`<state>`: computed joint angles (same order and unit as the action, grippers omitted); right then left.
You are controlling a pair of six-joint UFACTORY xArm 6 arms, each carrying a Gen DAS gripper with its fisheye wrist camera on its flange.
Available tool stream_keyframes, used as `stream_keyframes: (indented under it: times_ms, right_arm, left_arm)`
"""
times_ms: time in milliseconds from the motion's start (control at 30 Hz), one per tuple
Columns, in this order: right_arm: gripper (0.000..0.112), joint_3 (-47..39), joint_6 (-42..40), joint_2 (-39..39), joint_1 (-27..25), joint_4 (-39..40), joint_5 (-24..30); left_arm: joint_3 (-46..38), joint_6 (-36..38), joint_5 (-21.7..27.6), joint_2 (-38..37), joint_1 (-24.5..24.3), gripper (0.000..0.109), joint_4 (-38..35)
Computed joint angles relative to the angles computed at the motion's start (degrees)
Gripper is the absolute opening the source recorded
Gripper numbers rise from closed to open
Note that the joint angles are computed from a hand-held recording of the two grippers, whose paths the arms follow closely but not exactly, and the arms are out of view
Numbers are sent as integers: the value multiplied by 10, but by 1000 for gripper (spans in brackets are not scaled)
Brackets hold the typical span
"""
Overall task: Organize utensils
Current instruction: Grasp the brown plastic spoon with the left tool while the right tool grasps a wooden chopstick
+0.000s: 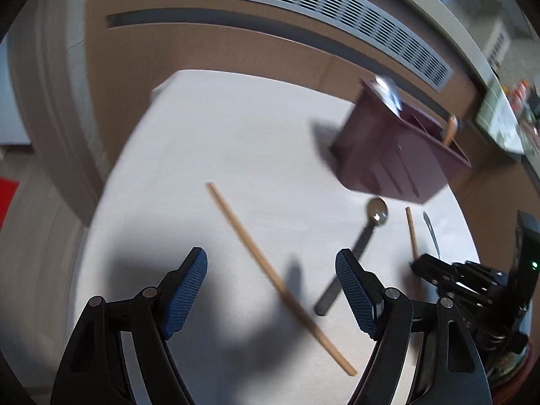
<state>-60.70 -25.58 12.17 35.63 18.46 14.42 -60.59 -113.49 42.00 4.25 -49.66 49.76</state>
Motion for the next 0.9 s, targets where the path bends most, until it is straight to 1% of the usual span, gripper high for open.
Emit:
stream_keyframes:
  times_ms: [33, 100, 167, 200, 267, 300, 333, 367, 400, 433, 500, 567, 633, 700, 767, 833, 900]
  right_arm:
    - [9, 17, -6, -12, -6, 0, -5]
    - [9, 53, 1, -36, -20, -21, -24]
    - [8, 74, -7, -49, -36, -22, -34]
    - [8, 81, -32, -56, -41, 4, -34]
    - [8, 82, -84, -59, -44, 68, -27]
    - [8, 72, -97, -52, -40, 95, -20]
    - [8, 68, -121, -52, -42, 129, -12]
    - [8, 59, -137, -48, -44, 154, -1]
    - [8, 54, -156, -47, -48, 182, 10]
    - [8, 50, -167, -45, -50, 198, 16]
    - [9, 54, -187, -48, -52, 221, 17]
    - [9, 60, -196, -50, -49, 229, 11]
    - [10, 60, -199, -49, -48, 233, 9]
    - [15, 59, -198, -49, -47, 238, 9]
    - [24, 53, -200, -46, -48, 247, 17]
    - [27, 44, -185, -41, -47, 243, 21]
    - [27, 38, -178, -34, -44, 232, 16]
  left_arm:
    - [-6, 8, -7, 6, 2, 77, -5]
    - [-19, 19, -21, 19, 5, 69, -8]
    - [-43, 45, -27, 38, 8, 64, -2]
    - [-59, 62, -29, 49, 10, 61, 1]
    - [-98, 114, -38, 79, 15, 58, -2]
    - [-119, 146, -45, 96, 18, 58, -11]
    - [-146, 197, -58, 120, 23, 58, -30]
    - [-164, 232, -62, 135, 26, 58, -46]
    - [-188, 282, -61, 154, 28, 58, -73]
    - [-219, 335, -44, 178, 29, 58, -107]
    - [-252, 388, -15, 202, 29, 57, -149]
    - [-262, 409, 8, 208, 27, 57, -174]
    - [-253, 408, 16, 202, 25, 57, -185]
    - [-231, 399, 2, 188, 20, 57, -194]
    - [-216, 387, -9, 178, 12, 57, -202]
    - [-203, 380, -28, 170, 6, 57, -215]
    - [-196, 378, -39, 167, -2, 57, -221]
